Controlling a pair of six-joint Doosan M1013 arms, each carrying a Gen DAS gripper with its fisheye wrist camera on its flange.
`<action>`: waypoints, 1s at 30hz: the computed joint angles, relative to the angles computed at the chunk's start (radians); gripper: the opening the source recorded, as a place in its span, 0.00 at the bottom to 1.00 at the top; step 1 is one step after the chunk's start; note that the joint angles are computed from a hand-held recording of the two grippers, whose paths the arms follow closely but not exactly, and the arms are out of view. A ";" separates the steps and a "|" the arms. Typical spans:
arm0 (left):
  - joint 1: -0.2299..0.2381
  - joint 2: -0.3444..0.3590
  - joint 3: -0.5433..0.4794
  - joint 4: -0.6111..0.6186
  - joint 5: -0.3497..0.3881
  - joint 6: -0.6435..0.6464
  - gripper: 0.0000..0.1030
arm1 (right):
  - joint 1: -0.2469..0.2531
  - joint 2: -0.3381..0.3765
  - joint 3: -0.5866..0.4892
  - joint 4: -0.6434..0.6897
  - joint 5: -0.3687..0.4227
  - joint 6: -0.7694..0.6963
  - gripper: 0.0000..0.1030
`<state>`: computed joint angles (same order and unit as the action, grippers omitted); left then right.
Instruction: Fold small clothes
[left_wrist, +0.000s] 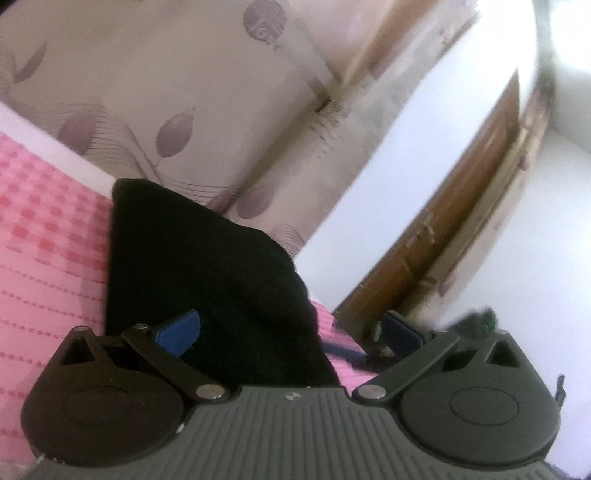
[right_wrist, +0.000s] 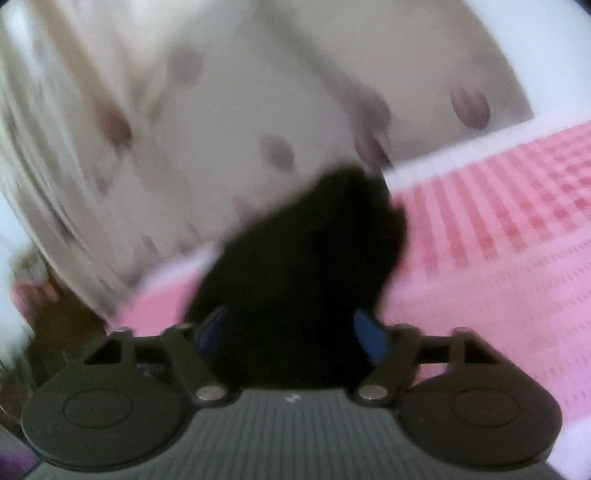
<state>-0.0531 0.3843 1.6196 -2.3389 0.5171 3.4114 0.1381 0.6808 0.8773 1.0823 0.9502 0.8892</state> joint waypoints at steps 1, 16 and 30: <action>-0.001 -0.002 0.003 -0.011 -0.006 0.014 1.00 | 0.005 -0.005 0.006 -0.043 0.016 0.001 0.19; -0.008 -0.038 0.041 -0.019 -0.048 0.035 1.00 | -0.019 -0.103 0.162 0.028 -0.030 -0.064 0.14; -0.023 -0.040 0.024 0.076 -0.142 0.029 0.99 | 0.068 -0.014 -0.023 -0.162 -0.213 -0.047 0.51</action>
<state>-0.0763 0.3446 1.6437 -2.2631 0.3751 3.4402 0.2065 0.6672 0.8546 0.9207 0.7368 0.8422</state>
